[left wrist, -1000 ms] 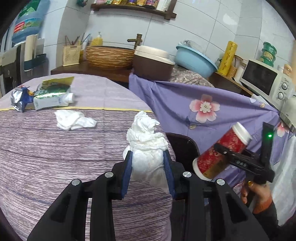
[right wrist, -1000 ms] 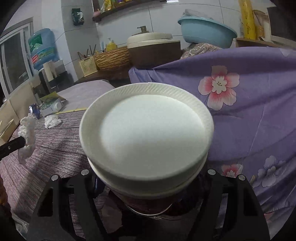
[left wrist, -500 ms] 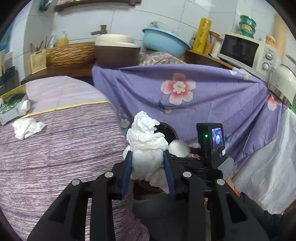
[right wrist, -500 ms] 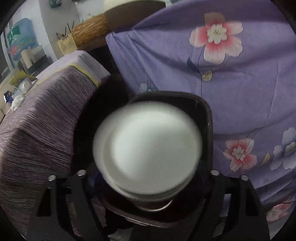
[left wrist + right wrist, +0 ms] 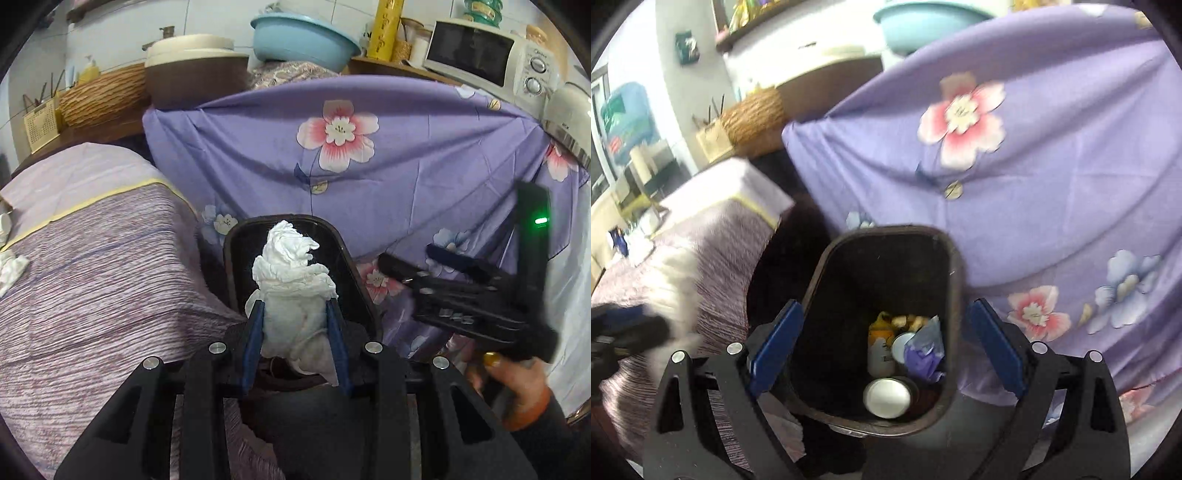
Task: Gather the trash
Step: 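Carry the red cup over the bin and open the right gripper while the left holds the tissue, then lower the tissue into the bin and open the left gripper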
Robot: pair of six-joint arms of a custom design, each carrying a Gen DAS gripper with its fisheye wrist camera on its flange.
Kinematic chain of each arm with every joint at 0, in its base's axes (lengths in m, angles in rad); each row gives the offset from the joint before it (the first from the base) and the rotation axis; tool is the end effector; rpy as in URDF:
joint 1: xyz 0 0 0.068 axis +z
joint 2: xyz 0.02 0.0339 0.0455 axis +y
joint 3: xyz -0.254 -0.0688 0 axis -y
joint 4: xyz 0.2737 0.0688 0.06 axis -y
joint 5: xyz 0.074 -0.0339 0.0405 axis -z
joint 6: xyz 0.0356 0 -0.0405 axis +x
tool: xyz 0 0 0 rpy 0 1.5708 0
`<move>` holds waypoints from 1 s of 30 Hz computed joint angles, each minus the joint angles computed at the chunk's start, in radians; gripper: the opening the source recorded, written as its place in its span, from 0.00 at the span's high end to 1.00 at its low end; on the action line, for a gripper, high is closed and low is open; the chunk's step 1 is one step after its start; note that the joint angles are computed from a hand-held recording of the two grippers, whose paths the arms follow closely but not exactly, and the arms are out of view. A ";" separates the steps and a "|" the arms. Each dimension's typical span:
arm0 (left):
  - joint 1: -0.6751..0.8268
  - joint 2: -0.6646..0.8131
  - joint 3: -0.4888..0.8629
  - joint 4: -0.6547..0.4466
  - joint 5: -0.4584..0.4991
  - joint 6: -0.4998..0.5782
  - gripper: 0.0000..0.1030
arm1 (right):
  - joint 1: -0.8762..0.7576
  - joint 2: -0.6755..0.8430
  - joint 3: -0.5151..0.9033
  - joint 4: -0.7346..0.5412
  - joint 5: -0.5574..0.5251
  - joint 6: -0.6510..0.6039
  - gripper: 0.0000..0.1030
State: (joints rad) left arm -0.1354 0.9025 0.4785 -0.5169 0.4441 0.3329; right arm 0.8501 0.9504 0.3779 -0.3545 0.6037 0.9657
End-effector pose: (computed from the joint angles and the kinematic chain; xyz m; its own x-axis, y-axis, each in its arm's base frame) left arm 0.1954 -0.0421 0.1692 -0.6350 0.3843 -0.6702 0.6139 0.7777 -0.1356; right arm 0.1451 0.1346 0.1397 -0.6240 0.3155 -0.7149 0.2102 0.9489 0.2354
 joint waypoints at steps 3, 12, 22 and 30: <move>-0.086 0.077 0.006 0.074 -0.068 -0.044 0.67 | 0.050 -0.093 0.010 -0.140 0.080 0.055 0.11; -0.230 0.310 0.064 0.214 -0.186 -0.116 0.67 | 0.106 -0.235 0.011 -0.349 0.170 0.153 0.10; -0.277 0.319 0.043 0.256 -0.209 -0.132 0.35 | 0.061 -0.297 -0.009 -0.386 0.160 0.154 0.10; -0.241 0.098 -0.012 0.201 -0.175 -0.127 0.08 | 0.068 -0.315 0.006 -0.430 0.183 0.186 0.06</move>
State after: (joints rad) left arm -0.3761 1.0003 0.4661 -0.3163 0.2686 0.2055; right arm 0.9180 0.6358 0.3842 -0.7848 0.7870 1.1516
